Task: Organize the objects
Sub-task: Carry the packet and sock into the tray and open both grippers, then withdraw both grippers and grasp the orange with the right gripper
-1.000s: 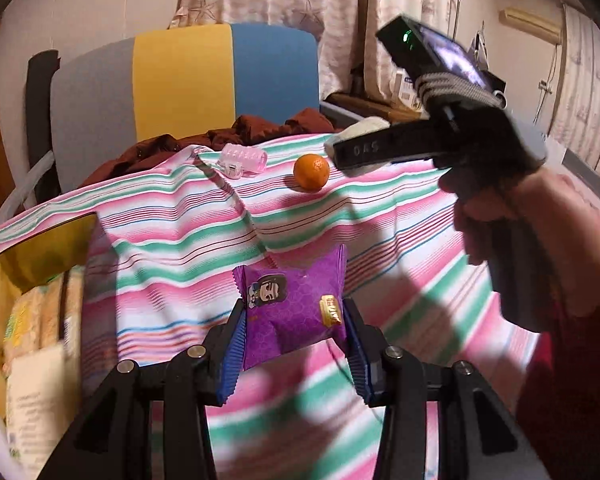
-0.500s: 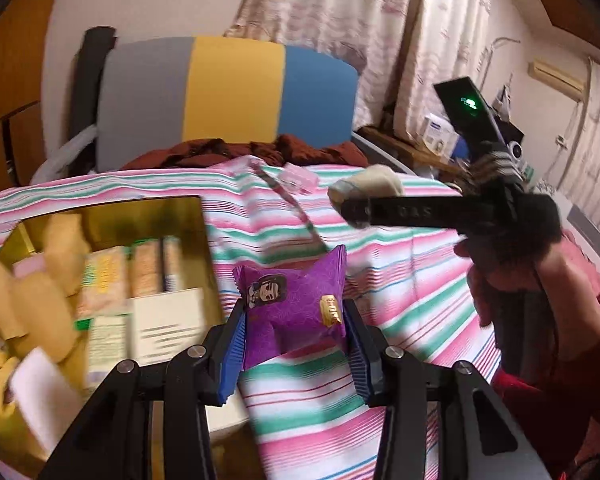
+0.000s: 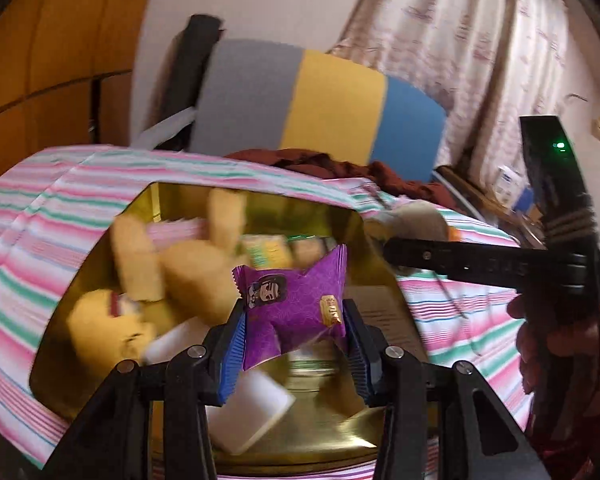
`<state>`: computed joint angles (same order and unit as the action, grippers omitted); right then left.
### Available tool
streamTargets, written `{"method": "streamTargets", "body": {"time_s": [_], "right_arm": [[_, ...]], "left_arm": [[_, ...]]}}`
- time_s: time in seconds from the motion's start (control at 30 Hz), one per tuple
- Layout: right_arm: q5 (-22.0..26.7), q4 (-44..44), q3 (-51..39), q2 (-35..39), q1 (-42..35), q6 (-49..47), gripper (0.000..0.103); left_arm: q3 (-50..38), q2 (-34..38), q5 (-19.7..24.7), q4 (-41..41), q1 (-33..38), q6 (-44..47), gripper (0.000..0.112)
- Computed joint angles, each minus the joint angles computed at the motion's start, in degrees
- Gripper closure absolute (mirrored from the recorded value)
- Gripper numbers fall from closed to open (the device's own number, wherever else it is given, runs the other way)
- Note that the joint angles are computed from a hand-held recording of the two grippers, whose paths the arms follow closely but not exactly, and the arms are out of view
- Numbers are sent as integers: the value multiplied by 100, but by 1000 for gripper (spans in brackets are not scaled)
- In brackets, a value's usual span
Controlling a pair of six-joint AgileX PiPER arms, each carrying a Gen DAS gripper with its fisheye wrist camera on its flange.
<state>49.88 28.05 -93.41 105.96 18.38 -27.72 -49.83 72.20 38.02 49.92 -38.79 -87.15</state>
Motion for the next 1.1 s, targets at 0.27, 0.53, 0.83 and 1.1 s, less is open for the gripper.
{"method": "streamTargets", "body": {"time_s": [0.27, 0.53, 0.83, 1.1], "right_arm": [[206, -350, -784, 726, 465, 802, 34], [135, 207, -586, 499, 155, 731, 22], [122, 510, -73, -3, -438, 275, 19], [209, 271, 115, 33, -1008, 185, 18]], "left_arm": [[315, 46, -621, -1004, 720, 957, 67], [302, 67, -679, -1476, 688, 1428, 50], [262, -220, 199, -429, -38, 143, 42], [91, -296, 632, -16, -297, -434, 42]]}}
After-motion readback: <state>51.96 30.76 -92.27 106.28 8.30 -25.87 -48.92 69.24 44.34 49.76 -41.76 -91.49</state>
